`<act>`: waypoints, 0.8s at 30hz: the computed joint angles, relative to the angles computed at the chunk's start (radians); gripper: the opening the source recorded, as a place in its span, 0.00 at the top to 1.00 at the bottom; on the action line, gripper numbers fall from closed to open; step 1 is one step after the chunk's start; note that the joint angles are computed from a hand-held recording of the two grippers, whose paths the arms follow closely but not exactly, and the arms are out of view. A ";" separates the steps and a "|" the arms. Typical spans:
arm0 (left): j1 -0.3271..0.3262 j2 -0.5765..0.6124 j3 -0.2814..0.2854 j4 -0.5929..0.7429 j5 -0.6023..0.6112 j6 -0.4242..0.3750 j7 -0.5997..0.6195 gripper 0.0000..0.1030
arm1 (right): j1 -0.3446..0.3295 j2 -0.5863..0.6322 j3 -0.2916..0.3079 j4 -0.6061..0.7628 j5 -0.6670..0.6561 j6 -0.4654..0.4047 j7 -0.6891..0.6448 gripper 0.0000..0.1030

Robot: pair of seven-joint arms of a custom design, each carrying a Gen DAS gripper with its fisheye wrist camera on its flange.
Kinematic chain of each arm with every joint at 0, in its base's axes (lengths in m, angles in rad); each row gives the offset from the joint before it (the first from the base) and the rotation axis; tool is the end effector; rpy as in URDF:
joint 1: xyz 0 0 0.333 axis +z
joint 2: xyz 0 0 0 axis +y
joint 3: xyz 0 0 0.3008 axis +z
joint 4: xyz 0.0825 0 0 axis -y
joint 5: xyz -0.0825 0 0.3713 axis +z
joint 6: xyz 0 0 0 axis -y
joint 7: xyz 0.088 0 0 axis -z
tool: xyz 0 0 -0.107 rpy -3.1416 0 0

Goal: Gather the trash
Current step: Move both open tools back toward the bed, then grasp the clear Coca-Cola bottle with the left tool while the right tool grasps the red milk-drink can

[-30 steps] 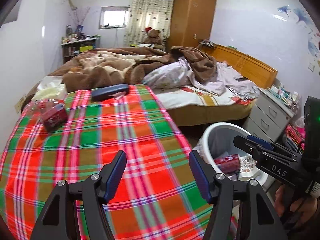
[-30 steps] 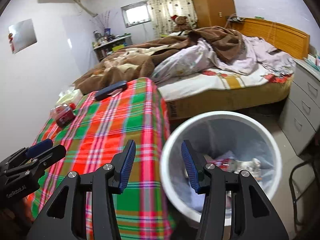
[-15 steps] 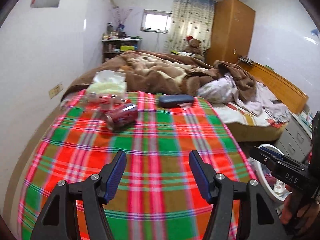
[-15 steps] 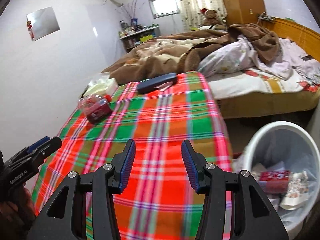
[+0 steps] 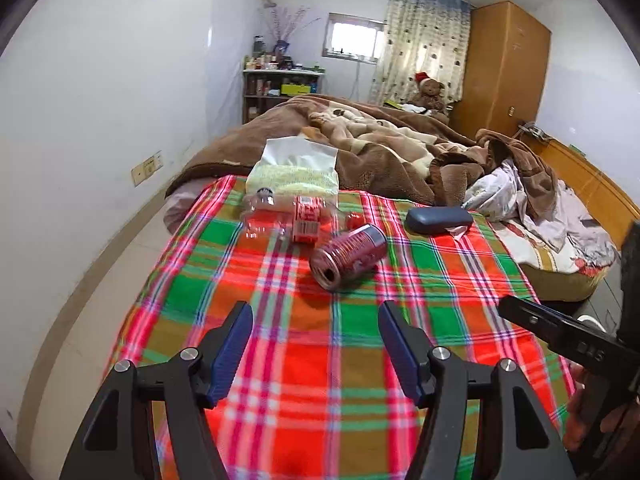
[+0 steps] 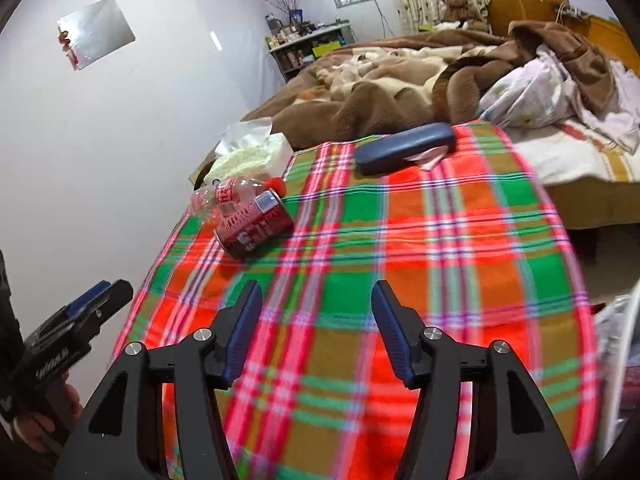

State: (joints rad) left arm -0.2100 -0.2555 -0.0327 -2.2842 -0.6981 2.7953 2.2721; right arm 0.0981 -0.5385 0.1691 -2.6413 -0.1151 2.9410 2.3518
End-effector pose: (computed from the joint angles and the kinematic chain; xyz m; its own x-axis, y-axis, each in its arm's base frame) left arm 0.4982 -0.0937 0.5291 -0.4131 -0.9037 0.1122 -0.6310 0.1952 -0.7508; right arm 0.3999 0.1226 0.5059 -0.2194 -0.8998 -0.3771 -0.6387 0.4246 -0.6417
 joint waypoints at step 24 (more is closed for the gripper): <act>0.215 0.565 -0.159 0.684 0.234 -0.220 -0.042 0.33 | 0.119 0.529 -0.114 0.508 0.135 -0.139 0.000 0.21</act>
